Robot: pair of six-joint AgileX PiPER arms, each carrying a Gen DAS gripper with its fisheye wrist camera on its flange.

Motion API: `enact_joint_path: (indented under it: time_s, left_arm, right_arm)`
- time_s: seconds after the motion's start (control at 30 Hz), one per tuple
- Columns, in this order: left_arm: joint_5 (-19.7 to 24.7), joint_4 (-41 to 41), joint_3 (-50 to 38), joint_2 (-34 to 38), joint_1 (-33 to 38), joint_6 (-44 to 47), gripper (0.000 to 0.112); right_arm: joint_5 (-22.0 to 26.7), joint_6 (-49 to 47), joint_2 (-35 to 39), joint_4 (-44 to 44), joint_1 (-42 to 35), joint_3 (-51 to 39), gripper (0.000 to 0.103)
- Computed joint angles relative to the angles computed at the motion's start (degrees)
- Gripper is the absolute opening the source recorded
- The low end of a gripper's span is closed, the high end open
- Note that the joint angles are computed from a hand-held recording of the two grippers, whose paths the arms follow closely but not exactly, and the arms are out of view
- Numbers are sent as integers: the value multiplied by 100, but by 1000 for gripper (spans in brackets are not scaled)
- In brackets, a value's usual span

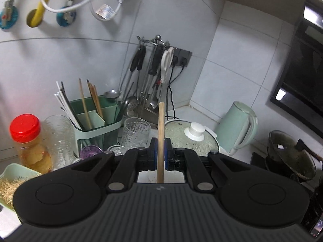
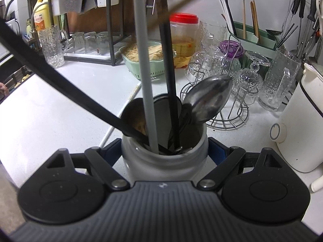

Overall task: Organize utensils
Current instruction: 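Carry the wooden chopstick with the left tool and insert it into the mug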

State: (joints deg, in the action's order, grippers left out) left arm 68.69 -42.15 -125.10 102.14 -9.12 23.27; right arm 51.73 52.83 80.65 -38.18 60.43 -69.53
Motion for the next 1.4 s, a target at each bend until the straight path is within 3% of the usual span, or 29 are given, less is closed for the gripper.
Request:
enact_joint_path:
  time_s: [0.7,1.4]
  left_arm:
    - [-1095,-399,2241,-807,188,932,7]
    - [-1711,-781,3020,-1188,122,1649,7]
  right_arm:
    - [-124,49,-19,226,-144,12,90]
    - [-155,180,-19,168,-117,56,90]
